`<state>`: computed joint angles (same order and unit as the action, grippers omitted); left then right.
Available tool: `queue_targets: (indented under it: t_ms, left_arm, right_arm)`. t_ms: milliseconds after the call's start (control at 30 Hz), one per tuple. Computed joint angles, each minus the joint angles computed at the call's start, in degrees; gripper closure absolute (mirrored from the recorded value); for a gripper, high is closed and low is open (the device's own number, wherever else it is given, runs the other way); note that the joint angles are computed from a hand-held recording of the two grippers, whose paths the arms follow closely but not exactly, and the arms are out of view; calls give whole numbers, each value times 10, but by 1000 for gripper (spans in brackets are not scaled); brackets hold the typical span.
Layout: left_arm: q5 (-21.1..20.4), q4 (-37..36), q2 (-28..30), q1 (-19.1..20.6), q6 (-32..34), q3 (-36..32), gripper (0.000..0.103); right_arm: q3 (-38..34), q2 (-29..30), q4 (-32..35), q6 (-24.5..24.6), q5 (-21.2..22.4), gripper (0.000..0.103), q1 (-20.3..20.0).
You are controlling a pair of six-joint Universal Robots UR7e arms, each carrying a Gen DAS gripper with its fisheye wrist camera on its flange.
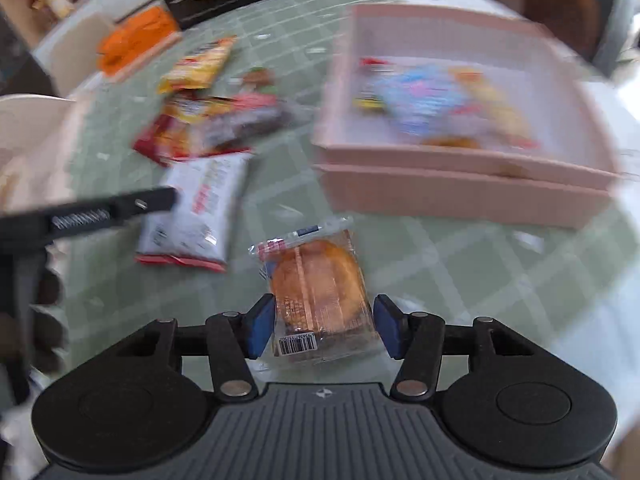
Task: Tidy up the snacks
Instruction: 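Close the left tool on the white biscuit packet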
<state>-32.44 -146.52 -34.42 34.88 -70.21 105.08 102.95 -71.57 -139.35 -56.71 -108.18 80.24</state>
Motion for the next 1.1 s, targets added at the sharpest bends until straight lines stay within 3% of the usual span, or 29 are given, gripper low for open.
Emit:
queue_targets:
  t_ms: [100, 300, 533, 700, 800, 867, 967, 1100]
  left_arm:
    - [-2, 33, 14, -5, 38, -26, 72]
    - [38, 73, 3, -10, -48, -30, 72]
    - [34, 87, -17, -10, -78, -15, 72]
    - [46, -21, -1, 5, 82, -24, 72]
    - [39, -56, 18, 29, 199, -61, 72]
    - [18, -10, 28, 50, 237, -100, 72]
    - [-2, 73, 44, 73, 247, -154, 71]
    - [6, 105, 66, 86, 277, -192, 60]
  right_arm:
    - [11, -15, -49, -23, -6, 50, -17]
    - [-17, -6, -57, 20, -1, 48, -34]
    - [-50, 44, -65, 17, 30, 48, 1]
    - [-99, 88, -15, 62, 33, 43, 25]
    - [-95, 80, -12, 64, 32, 38, 23]
    - [-90, 63, 9, 59, 44, 31, 12]
    - [-69, 33, 7, 30, 38, 31, -5]
    - [-36, -1, -16, -6, 25, 27, -29]
